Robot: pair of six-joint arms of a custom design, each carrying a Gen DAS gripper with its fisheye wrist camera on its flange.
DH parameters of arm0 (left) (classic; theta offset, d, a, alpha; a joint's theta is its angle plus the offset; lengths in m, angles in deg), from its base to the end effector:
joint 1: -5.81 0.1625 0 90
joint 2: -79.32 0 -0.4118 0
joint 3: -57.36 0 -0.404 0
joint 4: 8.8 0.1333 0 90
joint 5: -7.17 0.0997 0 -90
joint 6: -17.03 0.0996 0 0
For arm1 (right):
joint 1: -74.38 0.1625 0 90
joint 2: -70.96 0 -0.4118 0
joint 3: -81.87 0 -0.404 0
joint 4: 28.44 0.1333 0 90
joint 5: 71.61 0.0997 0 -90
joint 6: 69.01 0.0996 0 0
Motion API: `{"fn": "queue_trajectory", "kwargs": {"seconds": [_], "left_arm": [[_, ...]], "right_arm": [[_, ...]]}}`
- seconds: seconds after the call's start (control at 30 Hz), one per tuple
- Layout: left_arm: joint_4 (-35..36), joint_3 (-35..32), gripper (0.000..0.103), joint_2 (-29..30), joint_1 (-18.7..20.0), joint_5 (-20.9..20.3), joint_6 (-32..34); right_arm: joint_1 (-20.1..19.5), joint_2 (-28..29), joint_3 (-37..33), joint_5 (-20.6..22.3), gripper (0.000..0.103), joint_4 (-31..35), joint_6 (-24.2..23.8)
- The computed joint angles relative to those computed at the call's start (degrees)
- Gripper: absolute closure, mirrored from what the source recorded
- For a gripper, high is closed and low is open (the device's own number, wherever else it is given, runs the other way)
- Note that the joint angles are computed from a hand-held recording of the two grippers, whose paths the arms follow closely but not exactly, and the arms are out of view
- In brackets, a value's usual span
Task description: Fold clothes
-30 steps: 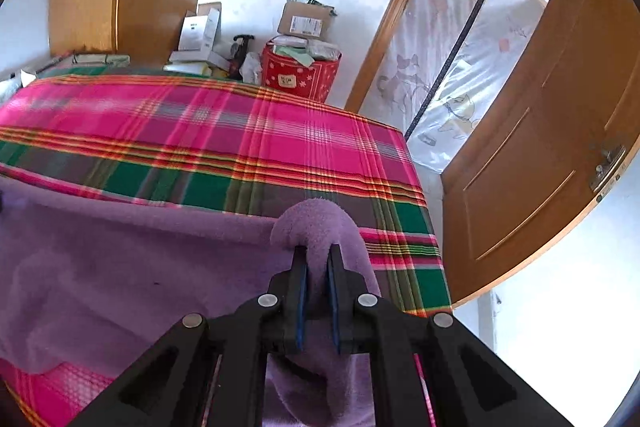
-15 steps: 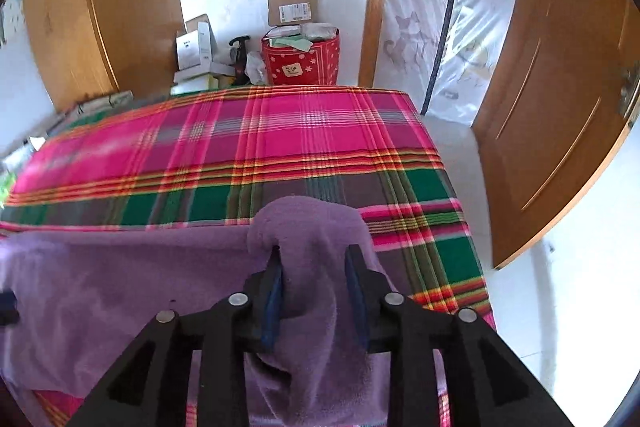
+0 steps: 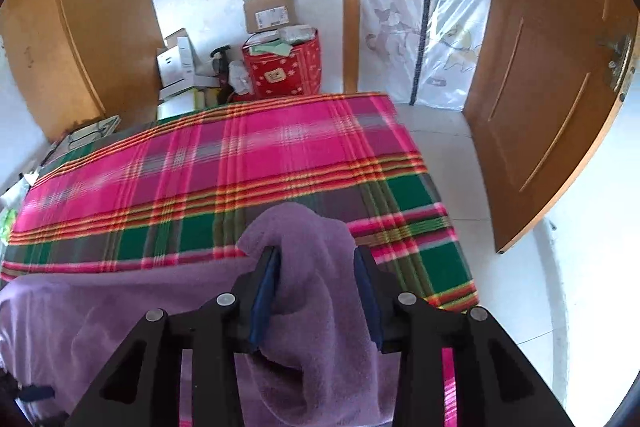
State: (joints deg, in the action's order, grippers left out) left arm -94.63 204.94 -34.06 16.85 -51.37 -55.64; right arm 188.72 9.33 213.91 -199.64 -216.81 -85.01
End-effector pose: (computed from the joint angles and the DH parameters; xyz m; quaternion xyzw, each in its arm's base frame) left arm -0.1570 -0.2194 0.1849 0.1388 0.9028 -0.1707 0.3694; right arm 0.2535 -0.3858 0.1217 0.2425 -0.8883 0.2508 0.2987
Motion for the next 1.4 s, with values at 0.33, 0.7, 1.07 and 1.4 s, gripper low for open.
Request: {"fn": "queue_trajectory", "kwargs": {"seconds": [0.33,0.7,1.07,1.4], "left_arm": [[2.5,0.3,0.074,1.1,-3.0,-1.8,-1.5],[2.0,0.5,0.074,2.7,-1.8,-0.8,-1.4],[2.9,-0.2,0.073,7.4,-3.2,-0.6,-3.1],[2.3,-0.7,0.073,10.5,-3.8,-1.0,-2.3]], "right_arm": [[-1.6,-3.8,2.5,1.8,0.064,-5.0,-0.7],[-3.8,-14.8,16.5,8.2,0.064,-9.3,-4.6],[-2.9,-8.5,19.5,9.2,0.064,-10.6,-17.8],[-0.1,1.2,16.8,4.3,0.063,-16.8,-29.0]]}}
